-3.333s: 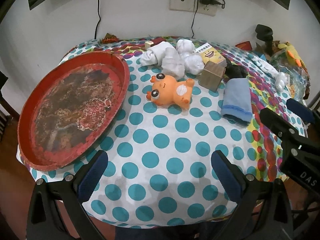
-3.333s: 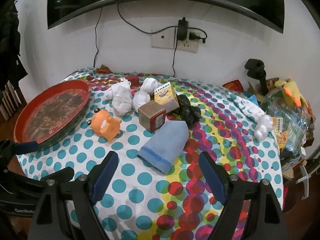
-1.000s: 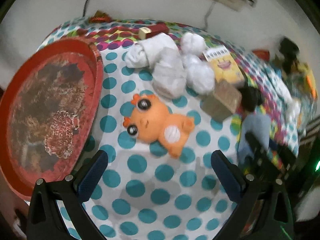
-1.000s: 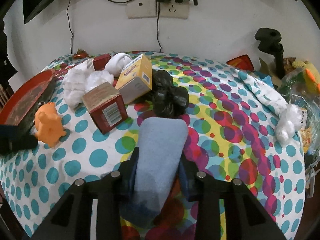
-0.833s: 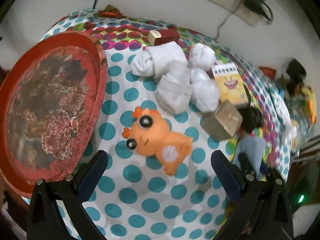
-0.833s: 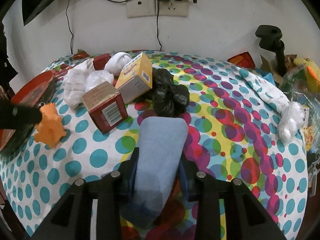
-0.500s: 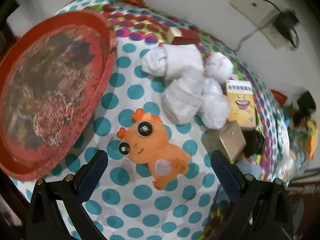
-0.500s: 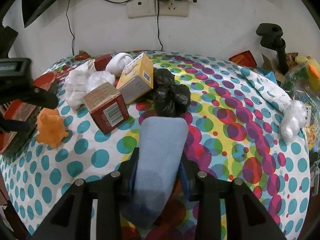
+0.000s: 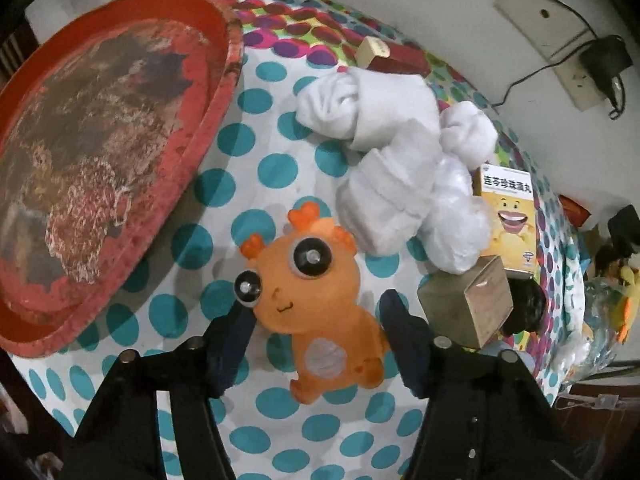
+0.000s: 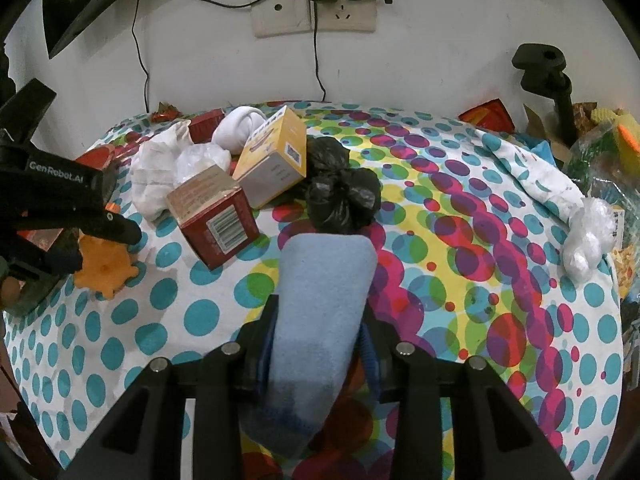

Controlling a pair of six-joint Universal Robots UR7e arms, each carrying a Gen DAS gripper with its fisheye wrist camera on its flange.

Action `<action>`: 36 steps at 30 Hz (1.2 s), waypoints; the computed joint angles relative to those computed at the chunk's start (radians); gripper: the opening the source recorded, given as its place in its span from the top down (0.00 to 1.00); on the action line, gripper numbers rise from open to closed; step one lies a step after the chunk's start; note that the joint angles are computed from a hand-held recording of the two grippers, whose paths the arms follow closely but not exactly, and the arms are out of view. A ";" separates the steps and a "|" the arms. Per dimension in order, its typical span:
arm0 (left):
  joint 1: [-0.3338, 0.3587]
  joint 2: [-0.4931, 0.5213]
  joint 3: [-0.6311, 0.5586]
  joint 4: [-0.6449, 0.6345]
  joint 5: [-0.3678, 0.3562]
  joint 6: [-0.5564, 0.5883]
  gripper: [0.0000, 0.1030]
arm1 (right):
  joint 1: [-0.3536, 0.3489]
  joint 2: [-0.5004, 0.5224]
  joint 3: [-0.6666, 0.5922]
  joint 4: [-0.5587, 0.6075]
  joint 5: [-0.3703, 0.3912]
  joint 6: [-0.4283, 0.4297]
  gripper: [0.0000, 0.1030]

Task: Organize objects
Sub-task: 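Close the left tool on the orange cartoon toy, then carry the orange toy over the red tray and open the left tool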

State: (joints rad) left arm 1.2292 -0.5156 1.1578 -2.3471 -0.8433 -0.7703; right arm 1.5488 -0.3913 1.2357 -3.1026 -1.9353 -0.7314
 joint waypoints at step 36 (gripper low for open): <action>-0.047 -0.223 0.300 -0.227 0.181 0.468 0.57 | 0.012 0.019 -0.010 -0.033 -0.042 -0.033 0.64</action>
State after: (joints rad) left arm 1.1825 -0.7386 1.4580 -2.5742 -0.6625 -0.3026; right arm 1.5608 -0.3724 1.2255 -3.1356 -1.9776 -0.7646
